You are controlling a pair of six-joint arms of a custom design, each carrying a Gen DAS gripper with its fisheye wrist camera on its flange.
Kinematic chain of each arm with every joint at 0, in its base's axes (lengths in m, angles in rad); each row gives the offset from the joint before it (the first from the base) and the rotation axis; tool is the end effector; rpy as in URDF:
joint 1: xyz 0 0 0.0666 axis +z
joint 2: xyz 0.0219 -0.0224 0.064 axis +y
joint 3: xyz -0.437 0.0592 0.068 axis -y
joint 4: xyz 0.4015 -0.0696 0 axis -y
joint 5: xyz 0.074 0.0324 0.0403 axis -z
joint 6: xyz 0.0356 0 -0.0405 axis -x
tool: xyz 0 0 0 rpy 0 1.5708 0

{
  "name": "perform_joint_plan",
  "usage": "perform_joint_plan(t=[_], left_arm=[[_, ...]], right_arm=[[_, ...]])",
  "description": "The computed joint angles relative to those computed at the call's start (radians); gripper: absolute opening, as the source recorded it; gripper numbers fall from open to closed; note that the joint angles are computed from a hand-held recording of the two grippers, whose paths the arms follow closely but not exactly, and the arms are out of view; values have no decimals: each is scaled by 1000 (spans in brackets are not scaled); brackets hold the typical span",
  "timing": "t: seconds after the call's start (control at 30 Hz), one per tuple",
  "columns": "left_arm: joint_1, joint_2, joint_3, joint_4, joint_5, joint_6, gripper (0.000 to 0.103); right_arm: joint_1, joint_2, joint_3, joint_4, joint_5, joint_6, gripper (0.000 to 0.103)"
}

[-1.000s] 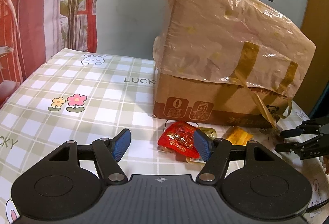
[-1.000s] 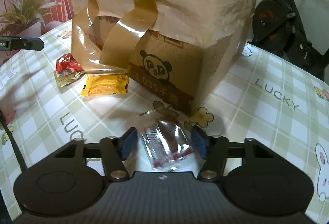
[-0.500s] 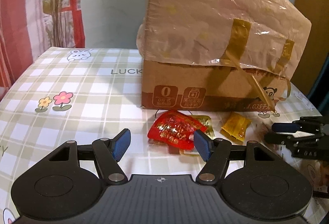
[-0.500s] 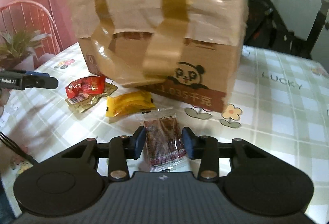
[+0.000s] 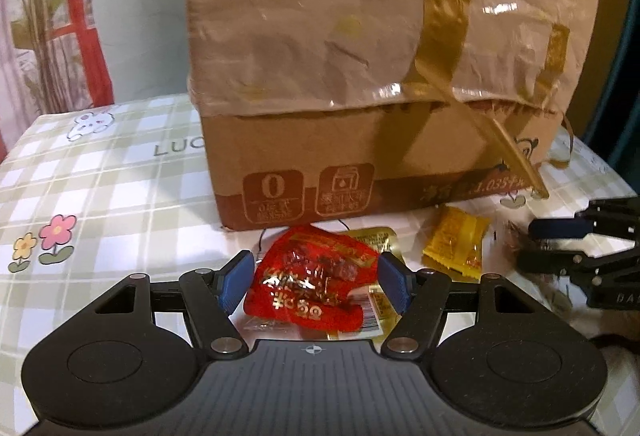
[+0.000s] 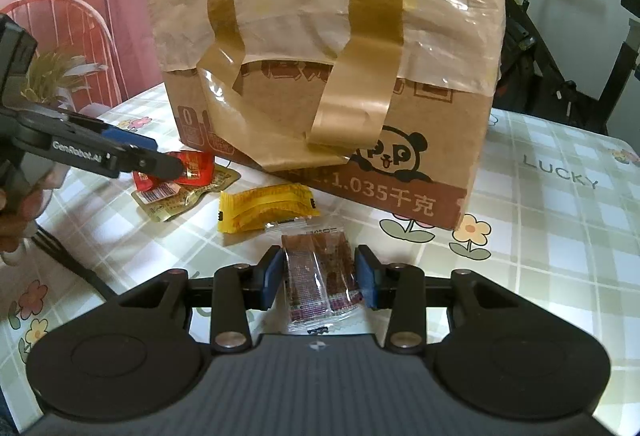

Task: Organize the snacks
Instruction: 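Grasp the brown jerky packet with the right tool while the left tool reaches the red candy bag, then grasp the red candy bag with the left tool while the right tool holds the jerky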

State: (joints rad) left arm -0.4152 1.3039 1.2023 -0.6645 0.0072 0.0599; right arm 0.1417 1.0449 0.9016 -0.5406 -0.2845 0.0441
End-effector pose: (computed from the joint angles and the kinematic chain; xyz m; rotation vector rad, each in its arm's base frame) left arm 0.4120 -0.1823 0.4532 0.4188 2.3122 -0.2435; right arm 0.3377 0.0579 0.4168 -0.3601 2.2195 0.3729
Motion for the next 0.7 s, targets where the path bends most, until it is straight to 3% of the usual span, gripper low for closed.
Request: perform_joint_plan(t=[0.33, 0.53, 0.57, 0.6, 0.7], left_arm=[[34, 8, -12, 11, 66, -4, 75], [47, -20, -21, -12, 102, -2, 37], [43, -27, -27, -12, 97, -6, 25], [36, -36, -36, -7, 84, -12, 21], [24, -68, -61, 6, 57, 12, 21]], right_arm=[[-8, -3, -5, 6, -12, -8, 42], [-8, -3, -5, 7, -14, -11, 42], [-8, -3, -5, 8, -15, -12, 42], [-8, -3, -5, 8, -16, -14, 42], [-7, -4, -5, 8, -16, -16, 42]])
